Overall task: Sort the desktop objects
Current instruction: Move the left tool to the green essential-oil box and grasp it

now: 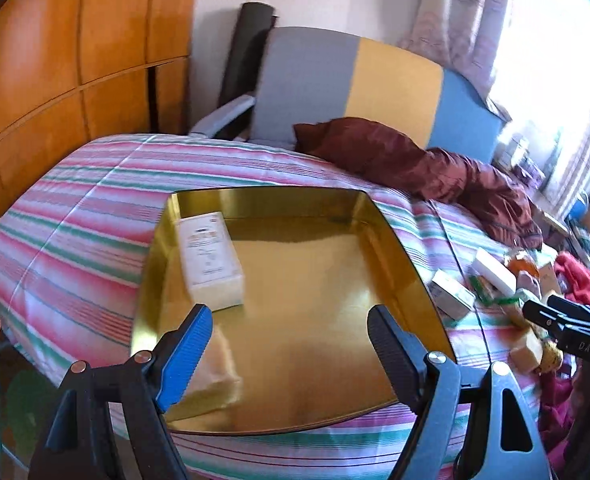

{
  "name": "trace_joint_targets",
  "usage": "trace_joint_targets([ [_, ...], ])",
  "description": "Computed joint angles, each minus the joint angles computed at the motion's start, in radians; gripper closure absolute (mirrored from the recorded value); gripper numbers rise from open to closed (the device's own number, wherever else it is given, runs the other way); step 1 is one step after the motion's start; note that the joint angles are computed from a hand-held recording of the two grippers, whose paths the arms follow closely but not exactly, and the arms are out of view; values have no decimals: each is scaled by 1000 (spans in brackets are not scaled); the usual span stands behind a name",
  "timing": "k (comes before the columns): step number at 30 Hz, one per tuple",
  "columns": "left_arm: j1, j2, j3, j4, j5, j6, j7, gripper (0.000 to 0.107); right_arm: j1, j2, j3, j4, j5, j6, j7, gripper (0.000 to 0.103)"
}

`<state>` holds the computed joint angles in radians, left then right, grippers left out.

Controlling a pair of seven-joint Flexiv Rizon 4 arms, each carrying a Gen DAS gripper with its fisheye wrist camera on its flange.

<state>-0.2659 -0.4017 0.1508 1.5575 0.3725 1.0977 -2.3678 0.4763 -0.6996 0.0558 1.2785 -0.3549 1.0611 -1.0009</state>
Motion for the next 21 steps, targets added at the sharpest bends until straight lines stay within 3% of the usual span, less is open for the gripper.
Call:
trace_joint_targets([
  [6,15,-49,-58,-58,-68,8,146,26,-37,76,-21,116,10,8,64,9],
  [12,19,-144,-129,-176,-183,2,380,25,-76,145,-32,224,0,1,139,9],
  [21,-4,-324,-183,-418,-321,-126,703,22,-113,172,9,266,45,2,180,9],
])
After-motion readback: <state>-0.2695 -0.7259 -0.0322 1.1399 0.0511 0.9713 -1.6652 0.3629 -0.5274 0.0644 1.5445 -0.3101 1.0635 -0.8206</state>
